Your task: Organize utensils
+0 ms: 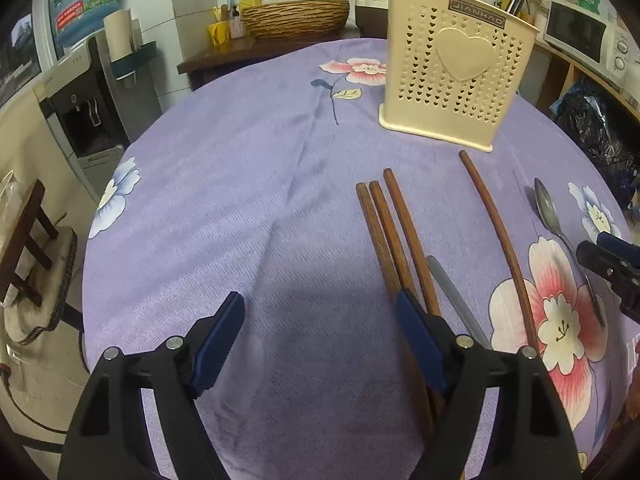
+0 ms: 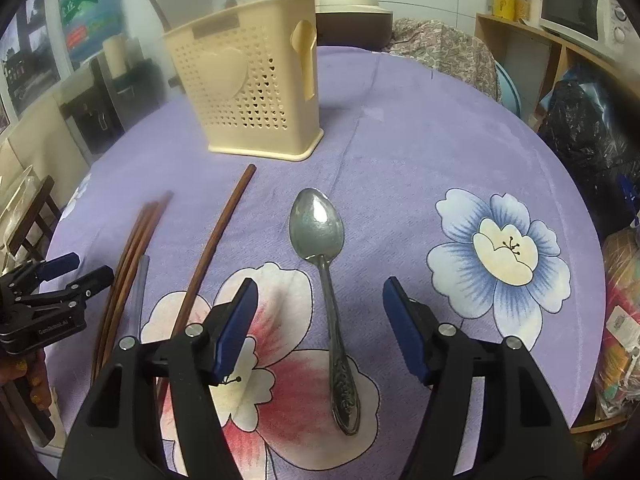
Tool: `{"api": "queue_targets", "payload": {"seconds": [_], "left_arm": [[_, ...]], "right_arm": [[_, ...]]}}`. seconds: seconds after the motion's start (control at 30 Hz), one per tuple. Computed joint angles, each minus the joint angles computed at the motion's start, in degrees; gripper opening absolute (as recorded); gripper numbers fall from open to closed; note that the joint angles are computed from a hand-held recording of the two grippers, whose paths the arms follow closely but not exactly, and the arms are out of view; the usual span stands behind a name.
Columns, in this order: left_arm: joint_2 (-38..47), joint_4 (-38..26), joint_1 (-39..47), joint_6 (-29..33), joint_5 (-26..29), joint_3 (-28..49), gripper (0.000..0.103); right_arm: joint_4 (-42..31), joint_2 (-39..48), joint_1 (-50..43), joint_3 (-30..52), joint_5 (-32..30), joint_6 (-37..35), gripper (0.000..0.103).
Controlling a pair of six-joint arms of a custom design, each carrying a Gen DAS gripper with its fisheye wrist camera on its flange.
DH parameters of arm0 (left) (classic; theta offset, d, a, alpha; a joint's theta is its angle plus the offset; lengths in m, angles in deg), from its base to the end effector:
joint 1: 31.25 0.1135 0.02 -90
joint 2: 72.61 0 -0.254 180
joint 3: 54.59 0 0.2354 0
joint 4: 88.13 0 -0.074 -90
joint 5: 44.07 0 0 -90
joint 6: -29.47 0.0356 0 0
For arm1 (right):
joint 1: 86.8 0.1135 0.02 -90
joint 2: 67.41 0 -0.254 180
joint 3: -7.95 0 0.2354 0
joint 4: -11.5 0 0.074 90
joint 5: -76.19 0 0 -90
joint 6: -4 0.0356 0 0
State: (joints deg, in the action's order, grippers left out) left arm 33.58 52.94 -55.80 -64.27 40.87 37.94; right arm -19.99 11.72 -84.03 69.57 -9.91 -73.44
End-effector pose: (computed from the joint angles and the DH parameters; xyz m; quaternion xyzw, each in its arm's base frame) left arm 0.3525 -0.1575 0.2149 0.1570 0.9333 -0.0378 0.3209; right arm 0.2682 0.0106 0.2095 0.0918 0.9317 0.0151 0.3511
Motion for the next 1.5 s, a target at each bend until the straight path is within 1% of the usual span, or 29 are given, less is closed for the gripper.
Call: {"api": "queue_targets", "payload": {"seconds": [0.07,0.1,0.17,0.23,0.27,0.33,0.47,0.6,0.7,0.77,0.8,0.83,0.9,0.97,1.03,1.1,1.17,1.2,1.27,1.3,1.33,1.37,1.47,1.5], "left_arm": [[0.3,-0.9,-0.16,-0.27,-0.62,0.74,0.077],[0.62,-1.9,-0.17,-0.8,-0.21,1.55,0.074],[0.76,-3.27,-0.3,-1.44,1.67,2.74,0.073],[1.22,-2.96,-1.44,-0.59,-1.53,2.59,0.075],[1.32,-2.55,-1.32,-0.89,-1.28,2.25,0.075],[1.33,-2.59,-0.4,-2.54,0.92,2.07,0.075],[1.04,-2.01,-0.33,-1.39,-1.72,1.58,0.076],[2.44,-3.09,1.59,-2.02,-0.73,3.82,0.076],[1.83,-2.47,3.19,-2.5,2.77,3.7,0.075],[1.76,-2.33,2.81,-2.55,2.64,4.34,0.081],[1.91,-2.53,2.43,-2.51,2.07,4.82,0.09],[1.91,-2.4,2.19,-2.44,1.97,4.94,0.091],[1.92,-1.56,2.12,-2.74,2.75,4.87,0.091],[3.34,-2.03,1.49,-3.51,0.29,6.48,0.091],[5.43,-4.25,1.02,-3.12,-1.57,9.21,0.091],[7.26,-6.13,1.12,-2.3,-1.0,11.49,0.091],[7.49,-5.07,1.43,-3.04,-0.76,11.15,0.091],[7.52,-4.75,1.54,-3.3,-0.84,11.04,0.09],[8.78,-6.28,1.44,-3.5,-0.3,13.13,0.088],[9.39,-6.64,1.24,-3.35,-0.25,14.02,0.084],[10.18,-7.03,0.87,-3.15,-0.87,14.99,0.076],[10.99,-7.59,0.68,-3.29,-1.25,15.98,0.073],[11.98,-6.41,0.28,-4.76,-2.04,16.96,0.063],[12.46,-6.33,0.26,-5.02,-2.16,17.65,0.058]], "right_arm": [[0.3,0.06,0.66,0.03,1.05,-0.19,0.066],[0.47,0.11,0.95,0.0,1.45,-0.24,0.067],[0.74,0.44,1.46,0.24,1.93,-0.32,0.068],[0.55,0.83,1.43,0.68,1.29,-0.42,0.068],[0.52,0.81,1.37,0.77,0.89,-0.47,0.068],[0.58,0.48,1.32,0.74,0.59,-0.72,0.068],[0.32,-0.91,1.92,0.27,2.13,-1.43,0.069],[0.48,-1.23,1.42,-0.03,2.49,-1.43,0.069],[1.04,-1.04,0.73,-0.16,1.79,-2.82,0.069],[1.31,0.05,0.44,0.48,1.07,-3.56,0.069],[1.34,0.92,0.26,1.12,0.67,-3.67,0.069],[1.31,1.62,0.19,1.69,0.54,-3.62,0.069],[1.01,3.15,0.27,2.97,0.25,-4.24,0.069],[0.58,5.33,0.62,4.78,0.96,-4.84,0.069],[-0.08,7.68,0.75,6.77,1.44,-4.72,0.069],[-0.37,9.44,0.75,8.33,1.86,-4.11,0.069],[-0.74,10.93,0.94,9.68,2.75,-4.02,0.069],[-0.99,11.69,1.0,10.36,3.43,-3.82,0.069],[-1.41,12.75,0.71,11.36,3.58,-3.37,0.069],[-1.47,13.08,0.51,11.66,3.33,-3.32,0.069],[-1.54,13.49,0.27,12.01,3.07,-3.23,0.069],[-1.65,13.9,0.1,12.38,2.92,-3.06,0.069],[-1.98,15.39,-0.23,13.67,2.43,-3.05,0.069],[-2.35,15.89,-0.07,14.21,2.68,-3.04,0.069]]}}
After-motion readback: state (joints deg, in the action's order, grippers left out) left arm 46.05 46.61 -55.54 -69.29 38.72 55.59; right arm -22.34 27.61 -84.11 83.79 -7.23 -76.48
